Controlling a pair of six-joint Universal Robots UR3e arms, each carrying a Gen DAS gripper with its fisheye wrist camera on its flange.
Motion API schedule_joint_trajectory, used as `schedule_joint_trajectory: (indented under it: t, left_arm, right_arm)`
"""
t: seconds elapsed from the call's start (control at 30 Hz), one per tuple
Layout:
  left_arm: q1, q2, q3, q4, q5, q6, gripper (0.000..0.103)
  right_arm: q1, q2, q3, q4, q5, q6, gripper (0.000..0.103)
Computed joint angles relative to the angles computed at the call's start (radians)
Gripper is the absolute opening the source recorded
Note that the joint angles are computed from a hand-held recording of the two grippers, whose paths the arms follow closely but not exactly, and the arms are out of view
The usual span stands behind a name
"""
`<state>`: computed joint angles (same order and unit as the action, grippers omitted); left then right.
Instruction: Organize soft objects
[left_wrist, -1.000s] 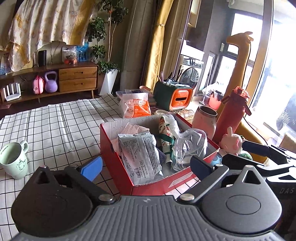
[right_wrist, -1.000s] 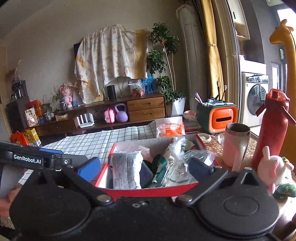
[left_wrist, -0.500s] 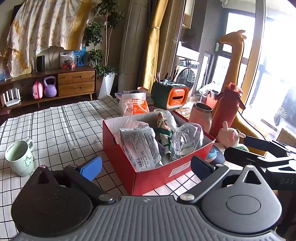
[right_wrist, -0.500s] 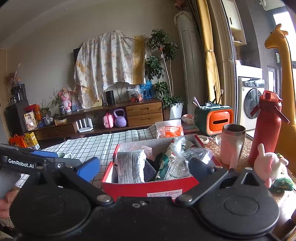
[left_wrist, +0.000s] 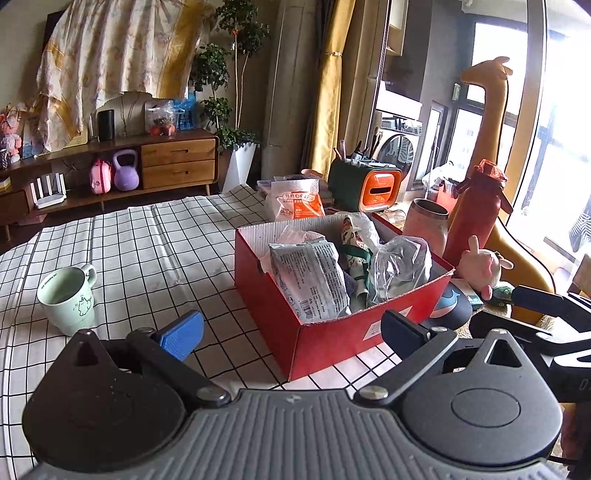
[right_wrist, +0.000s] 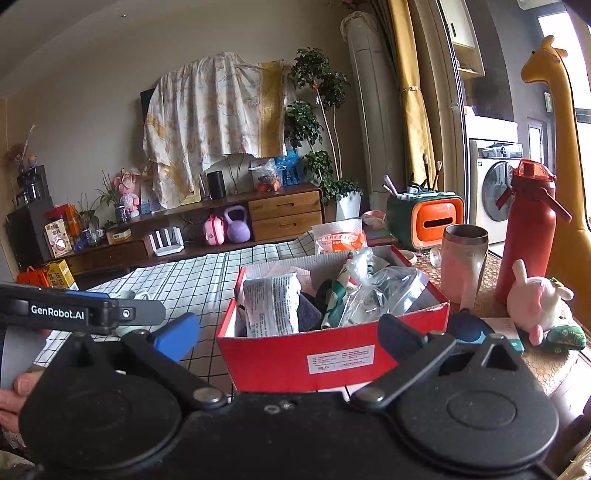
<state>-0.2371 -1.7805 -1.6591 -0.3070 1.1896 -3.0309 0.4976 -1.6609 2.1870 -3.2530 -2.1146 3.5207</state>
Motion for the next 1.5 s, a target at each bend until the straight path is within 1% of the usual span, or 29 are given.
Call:
schedule_joint_trajectory:
  t: [0.1, 0.23, 0.3, 0.73, 1.23, 1.5]
  left_arm:
    - [0.000, 0.007, -0.011, -0.002, 0.003, 0.004, 0.103]
    - [0.012, 0.019, -0.030, 0.011, -0.023, 0.000, 0.103]
    - [0.012, 0.021, -0.036, 0.020, -0.022, -0.001, 0.103]
    - [0.004, 0.025, -0.039, 0.030, -0.013, 0.000, 0.103]
    - [0.020, 0.041, -0.057, 0.036, -0.050, 0.010, 0.103]
    - [0.030, 0.056, -0.099, 0.087, -0.070, 0.039, 0.103]
  right_arm:
    - [0.021, 0.016, -0.014, 0.002, -0.025, 0.014, 0.103]
    - [0.034, 0.026, -0.022, -0.001, -0.044, 0.014, 0.103]
    - [0.040, 0.031, -0.031, 0.007, -0.051, 0.011, 0.103]
    - [0.060, 0.046, -0.060, 0.039, -0.082, 0.025, 0.103]
    - [0.069, 0.054, -0.073, 0.068, -0.113, 0.058, 0.103]
    - [0.070, 0.057, -0.079, 0.084, -0.123, 0.075, 0.103]
